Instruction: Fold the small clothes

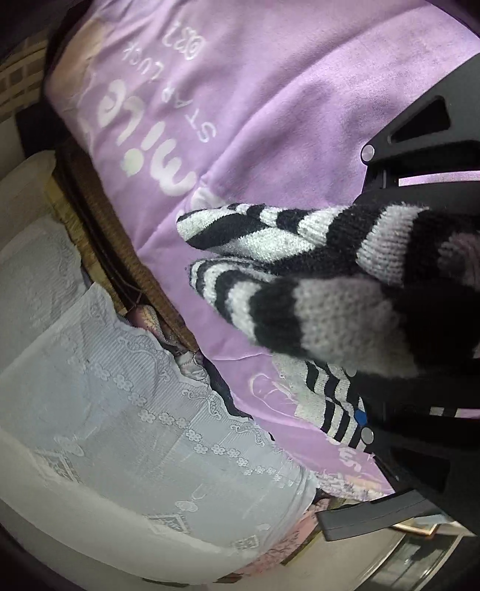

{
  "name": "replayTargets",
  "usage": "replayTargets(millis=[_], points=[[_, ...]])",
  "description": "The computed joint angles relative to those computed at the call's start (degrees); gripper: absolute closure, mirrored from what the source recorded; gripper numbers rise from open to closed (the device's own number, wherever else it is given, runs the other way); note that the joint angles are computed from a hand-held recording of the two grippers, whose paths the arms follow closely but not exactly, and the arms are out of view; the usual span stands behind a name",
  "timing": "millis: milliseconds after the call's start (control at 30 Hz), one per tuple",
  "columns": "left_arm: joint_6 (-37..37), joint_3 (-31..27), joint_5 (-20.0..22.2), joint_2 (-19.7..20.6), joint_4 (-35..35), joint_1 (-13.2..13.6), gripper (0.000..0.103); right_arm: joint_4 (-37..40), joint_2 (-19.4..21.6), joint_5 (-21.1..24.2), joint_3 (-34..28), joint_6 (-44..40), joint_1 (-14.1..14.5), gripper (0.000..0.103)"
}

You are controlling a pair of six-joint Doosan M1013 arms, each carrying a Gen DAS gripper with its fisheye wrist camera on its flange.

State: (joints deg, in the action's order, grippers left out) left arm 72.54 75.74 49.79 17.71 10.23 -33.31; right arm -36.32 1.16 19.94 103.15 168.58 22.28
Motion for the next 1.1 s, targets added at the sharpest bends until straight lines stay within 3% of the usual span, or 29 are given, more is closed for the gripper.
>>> replayTargets(millis=[233, 367, 500, 633, 733, 800, 933, 967, 1067, 1100], points=[[8.5, -3.3, 1.4, 1.7, -14.4, 3.2, 0.025, -9.9, 0.6, 3.6, -2.0, 4.1, 2.6, 0.072], [19.0, -10.7, 8.5, 5.7, -31.1, 5.8, 0.02, -12.1, 0.9, 6.3, -2.9, 0.2, 4.1, 0.071], [22.2, -17.0, 13.7, 8.2, -37.5, 5.9, 0.009, -15.4, 1.4, 8.8, -3.6, -2.4, 5.6, 0.07], [21.0, -21.0, 15.2, 9.0, -31.3, 3.4, 0.005, -18.7, 2.6, 11.5, -4.7, -4.5, 7.3, 0.07], [19.2, -25.1, 19.2, 10.8, -25.6, 1.7, 0.005, -20.0, 2.8, 12.5, -4.9, -4.3, 7.9, 0.07], [18.7, -27.2, 21.3, 11.9, -26.5, 1.9, 0.005, -20.4, 3.0, 13.2, -5.0, -4.5, 8.2, 0.07], [23.1, -24.4, 18.0, 10.2, -37.1, 4.0, 0.005, -20.8, 3.0, 12.8, -5.1, -4.7, 8.5, 0.07], [23.6, -24.5, 18.2, 10.1, -36.1, 3.7, 0.005, -21.6, 3.1, 13.1, -5.1, -4.4, 8.8, 0.07], [23.2, -26.5, 21.1, 11.4, -23.6, 0.9, 0.005, -22.8, 3.2, 13.5, -5.1, -4.6, 9.2, 0.07], [23.3, -27.3, 22.9, 12.1, -23.8, 0.8, 0.005, -22.5, 3.3, 13.5, -5.2, -5.1, 9.3, 0.07]])
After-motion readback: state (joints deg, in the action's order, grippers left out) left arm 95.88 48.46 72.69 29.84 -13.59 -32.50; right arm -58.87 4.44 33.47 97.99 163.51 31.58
